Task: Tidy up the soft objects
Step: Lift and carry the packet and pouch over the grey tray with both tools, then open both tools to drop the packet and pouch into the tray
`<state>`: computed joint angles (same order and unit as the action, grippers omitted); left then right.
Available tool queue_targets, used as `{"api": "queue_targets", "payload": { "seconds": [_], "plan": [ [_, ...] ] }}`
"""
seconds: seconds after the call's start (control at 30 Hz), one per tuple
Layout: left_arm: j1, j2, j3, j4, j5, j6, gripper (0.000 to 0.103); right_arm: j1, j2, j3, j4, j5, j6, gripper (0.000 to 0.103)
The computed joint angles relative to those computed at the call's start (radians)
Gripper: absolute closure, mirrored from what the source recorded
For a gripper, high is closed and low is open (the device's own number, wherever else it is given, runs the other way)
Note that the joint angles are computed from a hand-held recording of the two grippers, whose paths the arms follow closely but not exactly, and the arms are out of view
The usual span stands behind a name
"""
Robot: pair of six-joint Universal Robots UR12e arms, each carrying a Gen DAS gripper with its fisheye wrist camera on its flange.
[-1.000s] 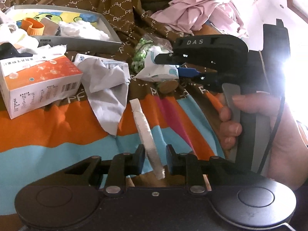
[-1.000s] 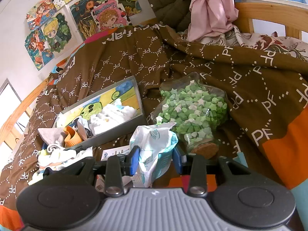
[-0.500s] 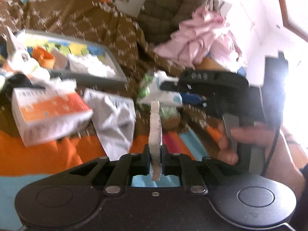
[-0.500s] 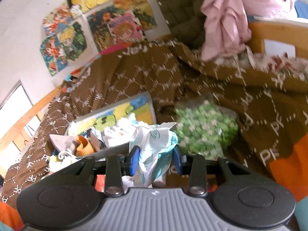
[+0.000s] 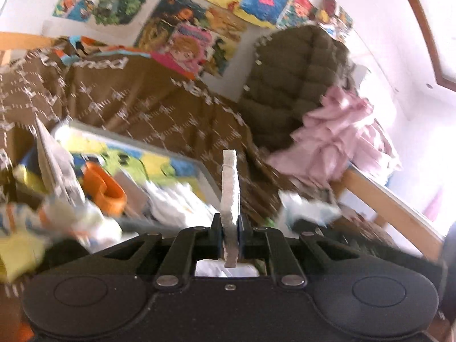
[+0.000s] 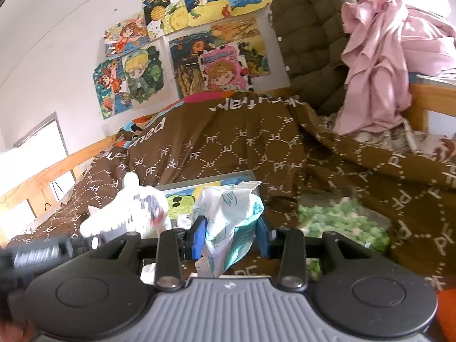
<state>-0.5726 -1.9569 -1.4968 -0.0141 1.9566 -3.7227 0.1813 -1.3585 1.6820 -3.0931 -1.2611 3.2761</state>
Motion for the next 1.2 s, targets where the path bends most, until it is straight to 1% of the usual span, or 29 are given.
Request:
{"api": "queue_targets", "payload": {
  "seconds": [0.1,0.27,0.37,0.47,0.53,0.63,0.7,0.77,0.9,1.1,1.2],
  "plan": [
    [0.029,-0.011,0.016,0.007,0.003,-0.003,0.092,0.01,0.029,-0.026,-0.012,0.002,-0.008,0.063],
    [0.068,-0.033,0.037,0.019,-0.007,0.017,0.092,0.027,0.091,-0.088,-0.027,0.004,-0.004,0.062],
    [0.087,-0.046,0.045,0.023,-0.025,0.023,0.092,0.037,0.128,-0.129,-0.02,0.002,-0.006,0.062],
    [0.104,-0.056,0.05,0.01,-0.05,0.019,0.092,0.04,0.16,-0.169,0.008,0.019,0.017,0.062],
    [0.115,-0.059,0.051,-0.007,-0.067,0.009,0.092,0.04,0.177,-0.193,0.034,0.037,0.037,0.062],
    [0.135,-0.059,0.041,-0.009,-0.125,-0.059,0.092,0.04,0.201,-0.231,0.092,0.061,0.047,0.061],
    [0.145,-0.058,0.038,-0.023,-0.161,-0.095,0.092,0.042,0.209,-0.243,0.119,0.066,0.041,0.061],
    [0.15,-0.058,0.038,-0.04,-0.174,-0.122,0.092,0.045,0.216,-0.252,0.14,0.059,0.03,0.06],
    [0.154,-0.058,0.042,-0.079,-0.178,-0.161,0.092,0.05,0.223,-0.261,0.17,0.051,0.024,0.059],
    [0.156,-0.055,0.048,-0.133,-0.178,-0.18,0.092,0.053,0.222,-0.26,0.186,0.041,0.018,0.055],
    [0.155,-0.054,0.051,-0.157,-0.172,-0.18,0.092,0.054,0.221,-0.262,0.19,0.033,0.016,0.052]
  ]
}}
